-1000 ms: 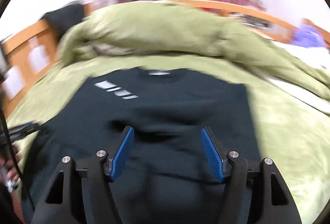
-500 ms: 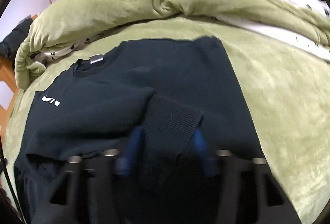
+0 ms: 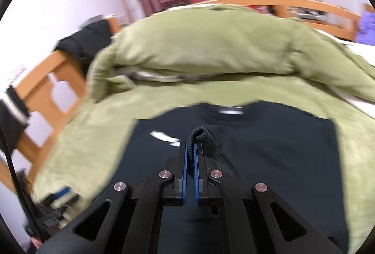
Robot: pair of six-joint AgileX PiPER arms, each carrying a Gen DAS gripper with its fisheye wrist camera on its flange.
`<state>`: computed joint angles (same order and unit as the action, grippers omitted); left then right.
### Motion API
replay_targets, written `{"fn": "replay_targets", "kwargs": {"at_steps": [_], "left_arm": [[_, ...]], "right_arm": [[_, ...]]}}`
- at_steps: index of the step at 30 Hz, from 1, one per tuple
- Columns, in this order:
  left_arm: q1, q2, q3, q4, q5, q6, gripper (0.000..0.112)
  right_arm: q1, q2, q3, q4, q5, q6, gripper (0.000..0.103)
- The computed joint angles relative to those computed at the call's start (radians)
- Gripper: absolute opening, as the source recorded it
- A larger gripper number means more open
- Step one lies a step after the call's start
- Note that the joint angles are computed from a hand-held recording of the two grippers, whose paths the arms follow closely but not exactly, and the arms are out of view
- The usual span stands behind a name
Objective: Fold small clothes
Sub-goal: 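Open the right tool to lay the sleeve down and smooth the side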
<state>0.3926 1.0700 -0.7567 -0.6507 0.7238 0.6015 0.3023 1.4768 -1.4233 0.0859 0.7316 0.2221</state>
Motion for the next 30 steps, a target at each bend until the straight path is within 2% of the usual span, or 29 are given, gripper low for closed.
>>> {"fn": "replay_targets", "kwargs": {"at_steps": [4,6,7,8,11,14,19,24,28,30], "left_arm": [[0.021,-0.033,0.004,0.038,0.003,0.004,0.085],[0.051,-0.036,0.009,0.033,0.017,0.029,0.085],[0.071,-0.036,0.012,0.023,0.029,0.051,0.085],[0.083,-0.035,0.014,0.014,0.036,0.066,0.085],[0.106,-0.031,0.024,-0.027,0.052,0.124,0.085],[0.055,-0.015,0.028,-0.050,0.039,0.115,0.085],[-0.096,0.062,0.019,-0.119,-0.006,0.069,0.084],[-0.230,0.151,0.011,-0.209,-0.073,0.071,0.081],[-0.303,0.223,-0.024,-0.185,-0.157,0.004,0.076],[-0.338,0.277,-0.054,-0.118,-0.207,-0.090,0.070]], "right_arm": [[0.180,0.147,-0.174,0.011,0.029,0.055,0.010],[0.219,0.184,-0.215,0.059,0.050,-0.001,0.028],[0.240,0.176,-0.213,0.050,0.057,-0.004,0.044],[0.251,0.157,-0.191,0.028,0.042,0.001,0.053],[0.228,0.058,-0.063,-0.035,-0.043,0.007,0.059],[0.124,-0.056,0.077,-0.059,-0.057,-0.037,0.059],[-0.171,-0.250,0.332,-0.024,-0.051,-0.157,0.059],[-0.459,-0.349,0.554,-0.101,-0.100,-0.241,0.059],[-0.696,-0.349,0.665,0.125,-0.145,-0.524,0.059],[-0.777,-0.322,0.700,0.239,-0.169,-0.644,0.059]]}}
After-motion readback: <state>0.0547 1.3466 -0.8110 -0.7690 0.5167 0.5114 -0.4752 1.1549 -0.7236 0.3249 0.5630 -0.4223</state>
